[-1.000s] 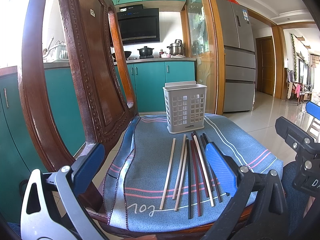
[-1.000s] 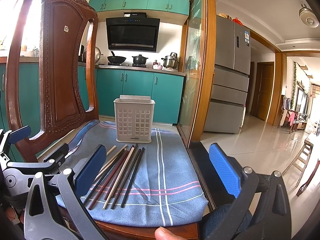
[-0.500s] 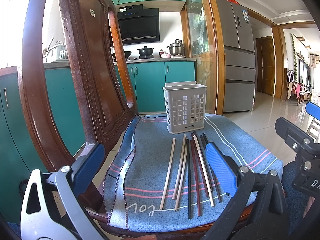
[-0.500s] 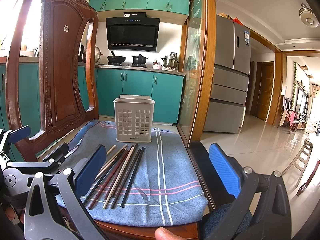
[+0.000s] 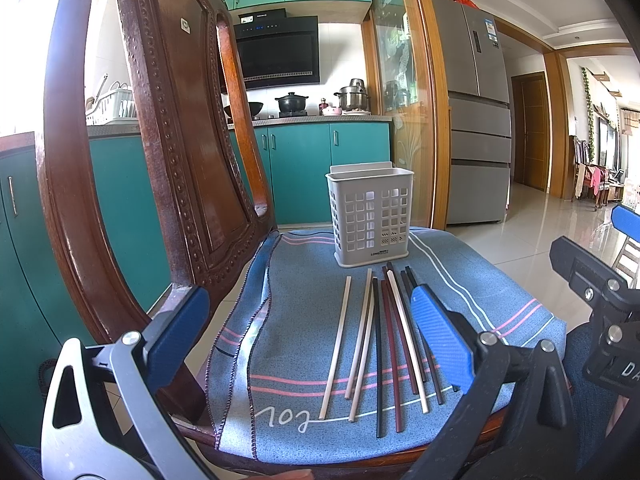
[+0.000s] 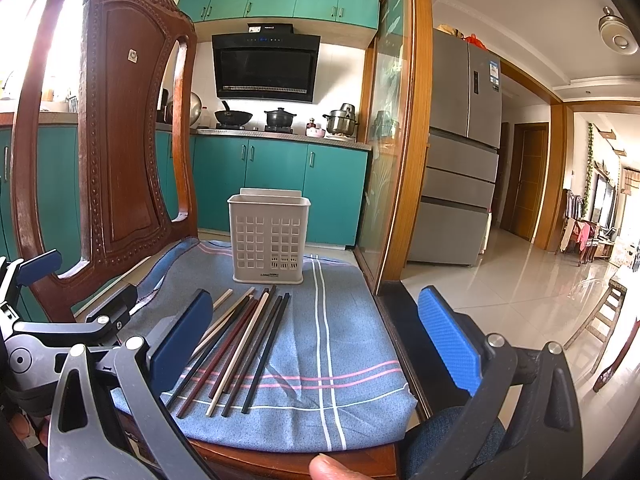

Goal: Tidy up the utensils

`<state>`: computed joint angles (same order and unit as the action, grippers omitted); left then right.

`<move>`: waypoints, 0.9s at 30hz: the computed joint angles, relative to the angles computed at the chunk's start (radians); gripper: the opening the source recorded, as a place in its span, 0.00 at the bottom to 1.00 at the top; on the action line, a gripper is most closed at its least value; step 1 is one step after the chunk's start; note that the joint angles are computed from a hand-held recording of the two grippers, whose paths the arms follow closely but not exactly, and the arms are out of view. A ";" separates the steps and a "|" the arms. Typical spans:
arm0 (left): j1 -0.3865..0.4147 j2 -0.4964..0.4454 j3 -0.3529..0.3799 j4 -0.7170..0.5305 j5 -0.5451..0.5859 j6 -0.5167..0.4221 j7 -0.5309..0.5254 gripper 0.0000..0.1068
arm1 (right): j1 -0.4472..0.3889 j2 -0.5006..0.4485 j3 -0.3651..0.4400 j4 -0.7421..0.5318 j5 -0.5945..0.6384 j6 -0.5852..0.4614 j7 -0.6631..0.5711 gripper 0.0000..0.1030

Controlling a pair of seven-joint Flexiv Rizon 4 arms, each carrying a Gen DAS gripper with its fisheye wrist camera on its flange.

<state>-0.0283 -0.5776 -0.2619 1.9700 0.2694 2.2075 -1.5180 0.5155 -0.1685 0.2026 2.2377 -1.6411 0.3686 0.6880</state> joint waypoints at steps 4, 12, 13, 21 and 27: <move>-0.001 0.000 0.001 0.000 0.000 -0.001 0.000 0.94 | 0.000 -0.001 0.000 -0.001 0.002 0.001 -0.003 0.98; 0.000 0.000 0.000 0.000 0.001 -0.001 -0.002 0.94 | 0.002 -0.001 0.001 -0.004 0.003 -0.001 -0.007 0.98; -0.001 0.000 0.001 -0.001 0.001 0.000 -0.002 0.94 | 0.002 -0.002 0.000 -0.006 0.004 -0.001 -0.009 0.98; -0.002 -0.002 0.001 -0.001 0.000 0.001 -0.002 0.94 | 0.003 -0.001 0.001 -0.005 0.003 -0.004 -0.008 0.98; -0.011 -0.002 0.006 -0.003 -0.010 -0.019 0.006 0.94 | -0.007 0.011 -0.005 -0.008 0.029 -0.026 -0.028 0.98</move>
<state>-0.0389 -0.5793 -0.2563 1.9666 0.2593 2.1885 -1.5124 0.5088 -0.1578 0.1978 2.2294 -1.6123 0.3424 0.6596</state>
